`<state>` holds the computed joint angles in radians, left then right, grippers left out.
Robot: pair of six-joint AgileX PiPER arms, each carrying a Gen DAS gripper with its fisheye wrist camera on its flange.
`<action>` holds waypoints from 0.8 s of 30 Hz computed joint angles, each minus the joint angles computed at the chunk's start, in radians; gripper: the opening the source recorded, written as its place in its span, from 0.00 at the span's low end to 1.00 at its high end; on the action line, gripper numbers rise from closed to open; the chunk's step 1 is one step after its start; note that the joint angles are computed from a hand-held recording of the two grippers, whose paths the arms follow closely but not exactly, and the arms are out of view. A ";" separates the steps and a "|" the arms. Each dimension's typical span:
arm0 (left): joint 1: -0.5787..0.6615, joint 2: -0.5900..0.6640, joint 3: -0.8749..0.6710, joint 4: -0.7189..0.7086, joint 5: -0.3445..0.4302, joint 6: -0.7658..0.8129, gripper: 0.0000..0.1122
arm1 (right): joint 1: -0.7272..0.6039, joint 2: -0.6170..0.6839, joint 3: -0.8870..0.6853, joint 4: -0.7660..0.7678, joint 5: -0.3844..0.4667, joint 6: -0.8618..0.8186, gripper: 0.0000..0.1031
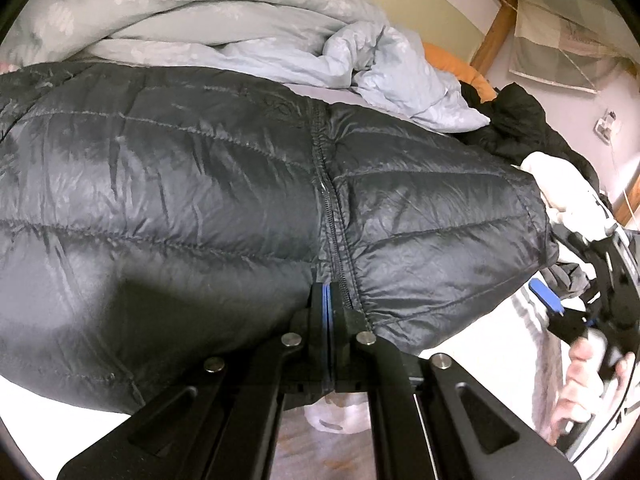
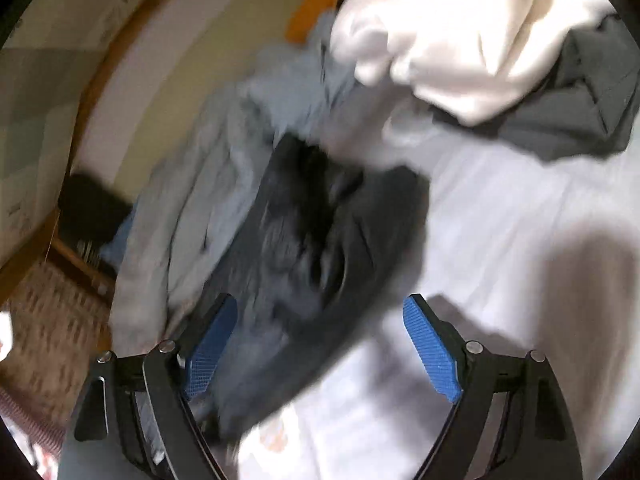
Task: Fold large clothes
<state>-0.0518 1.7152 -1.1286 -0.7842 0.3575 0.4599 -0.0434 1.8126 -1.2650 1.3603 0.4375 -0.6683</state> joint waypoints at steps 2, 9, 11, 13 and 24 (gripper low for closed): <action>-0.006 -0.002 0.001 0.021 -0.008 -0.018 0.02 | 0.008 0.073 -0.074 0.015 0.049 0.001 0.85; -0.010 -0.002 0.003 0.020 -0.017 -0.019 0.02 | 0.077 0.212 -0.233 -0.018 -0.006 0.017 0.82; -0.014 -0.006 0.006 0.024 -0.024 -0.019 0.02 | 0.103 0.236 -0.283 -0.169 -0.047 0.138 0.53; -0.014 -0.010 0.008 0.022 -0.023 -0.014 0.02 | 0.122 0.223 -0.287 -0.230 -0.086 0.142 0.40; 0.096 -0.419 0.181 0.162 0.031 -0.092 0.38 | 0.072 -0.052 -0.164 -0.744 -0.128 0.333 0.27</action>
<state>0.0441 1.2962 -0.9472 -0.6220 0.3883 0.3676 0.0282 1.7608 -1.4287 0.6167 0.3099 -0.3356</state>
